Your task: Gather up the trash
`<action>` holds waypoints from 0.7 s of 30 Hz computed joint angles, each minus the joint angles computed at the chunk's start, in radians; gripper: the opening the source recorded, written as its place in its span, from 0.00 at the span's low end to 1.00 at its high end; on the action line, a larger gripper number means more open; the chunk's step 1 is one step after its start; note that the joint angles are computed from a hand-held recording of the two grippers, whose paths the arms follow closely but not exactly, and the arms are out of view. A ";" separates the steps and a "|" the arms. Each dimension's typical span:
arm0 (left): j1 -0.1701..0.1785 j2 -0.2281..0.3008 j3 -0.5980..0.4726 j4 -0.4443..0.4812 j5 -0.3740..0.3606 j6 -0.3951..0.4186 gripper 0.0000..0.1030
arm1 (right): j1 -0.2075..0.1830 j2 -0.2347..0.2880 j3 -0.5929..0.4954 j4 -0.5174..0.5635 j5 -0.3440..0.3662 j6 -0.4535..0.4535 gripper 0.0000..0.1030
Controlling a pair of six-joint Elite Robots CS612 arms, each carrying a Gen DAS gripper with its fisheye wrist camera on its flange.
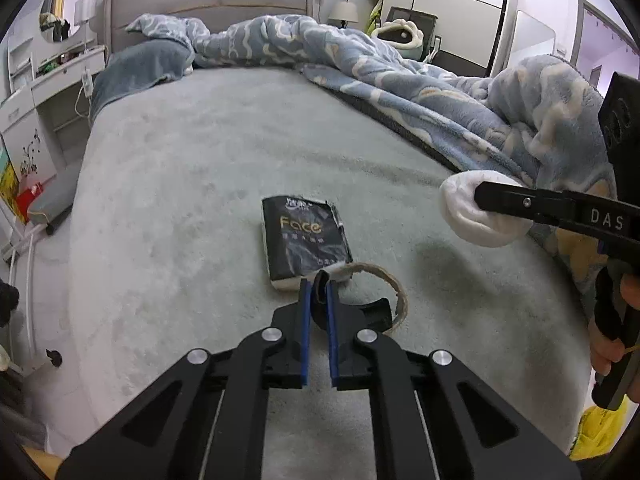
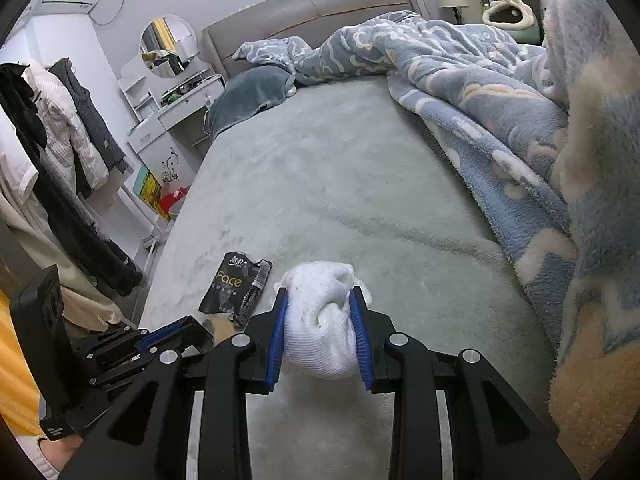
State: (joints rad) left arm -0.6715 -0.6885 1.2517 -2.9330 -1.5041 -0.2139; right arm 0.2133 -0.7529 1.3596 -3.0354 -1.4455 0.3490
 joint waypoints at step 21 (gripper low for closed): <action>0.021 -0.050 0.081 -0.106 -0.030 0.009 0.08 | 0.031 0.009 -0.029 0.028 -0.020 -0.007 0.30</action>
